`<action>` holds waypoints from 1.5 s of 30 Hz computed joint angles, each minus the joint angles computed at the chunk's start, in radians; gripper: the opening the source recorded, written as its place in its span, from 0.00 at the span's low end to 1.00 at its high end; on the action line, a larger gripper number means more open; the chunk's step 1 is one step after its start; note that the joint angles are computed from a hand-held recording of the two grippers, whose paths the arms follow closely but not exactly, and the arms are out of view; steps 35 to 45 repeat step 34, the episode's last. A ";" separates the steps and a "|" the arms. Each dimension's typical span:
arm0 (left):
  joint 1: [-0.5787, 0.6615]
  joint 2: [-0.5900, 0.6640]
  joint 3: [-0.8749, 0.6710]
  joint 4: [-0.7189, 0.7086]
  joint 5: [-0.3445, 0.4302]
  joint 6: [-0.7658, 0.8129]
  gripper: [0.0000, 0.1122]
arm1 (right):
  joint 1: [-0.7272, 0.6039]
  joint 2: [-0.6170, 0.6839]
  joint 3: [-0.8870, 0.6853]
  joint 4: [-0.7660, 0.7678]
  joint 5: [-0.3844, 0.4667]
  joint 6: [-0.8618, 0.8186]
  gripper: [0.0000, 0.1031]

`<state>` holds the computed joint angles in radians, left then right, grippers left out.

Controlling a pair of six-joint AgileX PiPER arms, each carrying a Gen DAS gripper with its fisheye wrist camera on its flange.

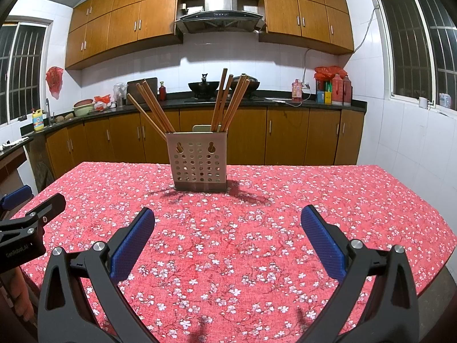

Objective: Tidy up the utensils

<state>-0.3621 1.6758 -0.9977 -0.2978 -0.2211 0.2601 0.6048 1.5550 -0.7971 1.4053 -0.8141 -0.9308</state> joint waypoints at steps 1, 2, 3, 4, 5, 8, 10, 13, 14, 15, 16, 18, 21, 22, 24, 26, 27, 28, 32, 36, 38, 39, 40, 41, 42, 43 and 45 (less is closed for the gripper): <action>-0.001 0.001 0.002 0.005 -0.003 -0.005 0.88 | -0.002 0.000 -0.001 0.000 0.001 -0.001 0.98; 0.000 0.005 0.000 0.012 -0.002 -0.011 0.88 | -0.004 -0.001 -0.001 0.000 0.003 -0.002 0.98; -0.001 0.005 0.001 0.010 -0.003 -0.009 0.88 | -0.006 0.001 -0.004 0.000 0.005 -0.003 0.98; 0.002 0.007 -0.002 0.027 -0.001 -0.025 0.88 | -0.006 0.002 -0.006 0.001 0.006 -0.004 0.98; 0.001 0.008 0.000 0.027 -0.002 -0.025 0.88 | -0.007 0.002 -0.006 0.001 0.007 -0.004 0.98; -0.002 0.011 0.001 0.024 -0.005 -0.022 0.88 | -0.005 0.002 -0.007 0.004 0.007 -0.006 0.98; 0.003 0.013 -0.005 0.040 0.002 -0.036 0.88 | -0.004 0.002 -0.007 0.005 0.006 -0.007 0.98; 0.005 0.013 -0.009 0.046 0.007 -0.040 0.88 | -0.003 0.002 -0.009 0.007 0.006 -0.008 0.98; 0.006 0.014 -0.009 0.052 0.007 -0.046 0.88 | -0.006 0.004 -0.011 0.006 0.009 -0.009 0.98; 0.005 0.014 -0.007 0.046 0.006 -0.041 0.88 | -0.007 0.005 -0.012 0.006 0.010 -0.009 0.98; 0.005 0.014 -0.009 0.042 0.007 -0.036 0.88 | -0.005 0.006 -0.012 0.007 0.009 -0.009 0.98; 0.005 0.017 -0.009 0.044 0.006 -0.040 0.88 | -0.002 0.006 -0.013 0.011 0.007 -0.009 0.98; 0.007 0.019 -0.009 0.037 0.004 -0.034 0.88 | 0.000 0.010 -0.013 0.012 0.006 -0.005 0.98; 0.010 0.019 -0.009 0.043 0.004 -0.039 0.88 | -0.004 0.009 -0.012 0.008 0.011 -0.004 0.98; 0.010 0.017 -0.005 0.034 0.001 -0.029 0.88 | -0.001 0.010 -0.012 0.010 0.008 -0.003 0.98; 0.014 0.015 -0.003 0.050 0.003 -0.043 0.88 | -0.002 0.009 -0.013 0.011 0.011 -0.005 0.98; 0.018 0.015 -0.008 0.063 0.010 -0.054 0.88 | -0.012 0.008 -0.015 0.007 0.020 -0.007 0.98; 0.021 0.018 -0.015 0.075 0.016 -0.064 0.88 | -0.011 0.008 -0.015 0.008 0.019 -0.006 0.98; 0.029 0.015 -0.017 0.125 0.026 -0.113 0.88 | -0.010 0.008 -0.014 0.008 0.018 -0.006 0.98; 0.031 0.014 -0.017 0.136 0.028 -0.123 0.88 | -0.009 0.008 -0.015 0.010 0.019 -0.006 0.98; 0.031 0.014 -0.017 0.136 0.028 -0.123 0.88 | -0.009 0.008 -0.015 0.010 0.019 -0.006 0.98; 0.031 0.014 -0.017 0.136 0.028 -0.123 0.88 | -0.009 0.008 -0.015 0.010 0.019 -0.006 0.98; 0.031 0.014 -0.017 0.136 0.028 -0.123 0.88 | -0.009 0.008 -0.015 0.010 0.019 -0.006 0.98; 0.031 0.014 -0.017 0.136 0.028 -0.123 0.88 | -0.009 0.008 -0.015 0.010 0.019 -0.006 0.98; 0.031 0.014 -0.017 0.136 0.028 -0.123 0.88 | -0.009 0.008 -0.015 0.010 0.019 -0.006 0.98; 0.031 0.014 -0.017 0.136 0.028 -0.123 0.88 | -0.009 0.008 -0.015 0.010 0.019 -0.006 0.98; 0.031 0.014 -0.017 0.136 0.028 -0.123 0.88 | -0.009 0.008 -0.015 0.010 0.019 -0.006 0.98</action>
